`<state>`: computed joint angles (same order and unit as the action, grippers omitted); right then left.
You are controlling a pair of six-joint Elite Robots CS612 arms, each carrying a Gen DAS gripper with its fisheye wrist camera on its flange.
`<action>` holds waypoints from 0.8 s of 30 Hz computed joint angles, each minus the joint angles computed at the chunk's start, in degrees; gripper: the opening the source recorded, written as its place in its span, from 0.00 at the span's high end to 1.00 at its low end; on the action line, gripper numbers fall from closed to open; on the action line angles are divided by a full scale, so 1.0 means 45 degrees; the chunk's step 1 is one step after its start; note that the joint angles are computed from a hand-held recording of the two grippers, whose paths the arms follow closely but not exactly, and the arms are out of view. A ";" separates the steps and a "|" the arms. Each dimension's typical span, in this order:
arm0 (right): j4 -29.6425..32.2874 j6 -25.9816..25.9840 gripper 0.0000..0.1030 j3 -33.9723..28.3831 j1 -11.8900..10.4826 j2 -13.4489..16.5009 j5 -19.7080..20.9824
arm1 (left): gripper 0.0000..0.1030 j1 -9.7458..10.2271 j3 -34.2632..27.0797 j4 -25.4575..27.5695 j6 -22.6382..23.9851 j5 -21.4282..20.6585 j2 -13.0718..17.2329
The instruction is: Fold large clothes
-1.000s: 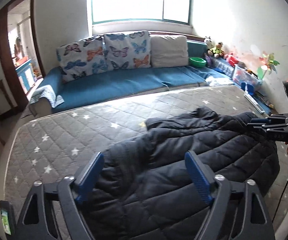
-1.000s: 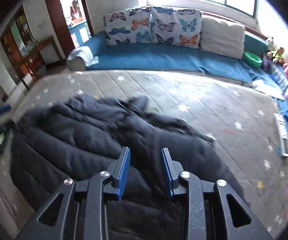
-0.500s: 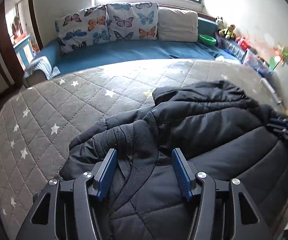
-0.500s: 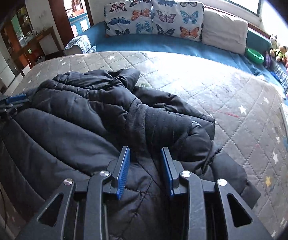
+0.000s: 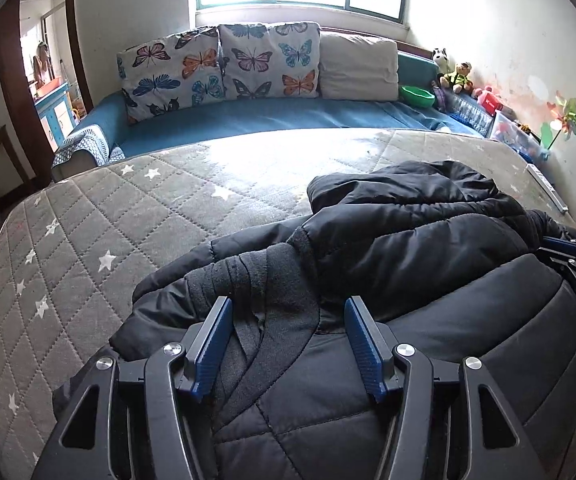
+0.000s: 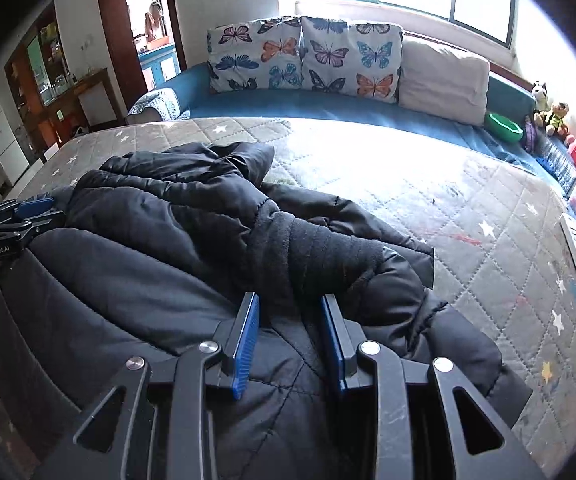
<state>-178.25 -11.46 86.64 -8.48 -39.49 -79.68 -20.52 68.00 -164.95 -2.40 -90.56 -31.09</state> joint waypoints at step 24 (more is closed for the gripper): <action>-0.0922 -0.1176 0.52 0.2539 0.1039 -0.1516 0.0621 | 0.39 -0.0135 0.4784 -0.3440 0.1067 -0.1068 -0.2433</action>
<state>-182.40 -16.76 98.07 -3.80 -46.31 -76.89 -21.13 89.53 -180.43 2.40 -95.36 -42.04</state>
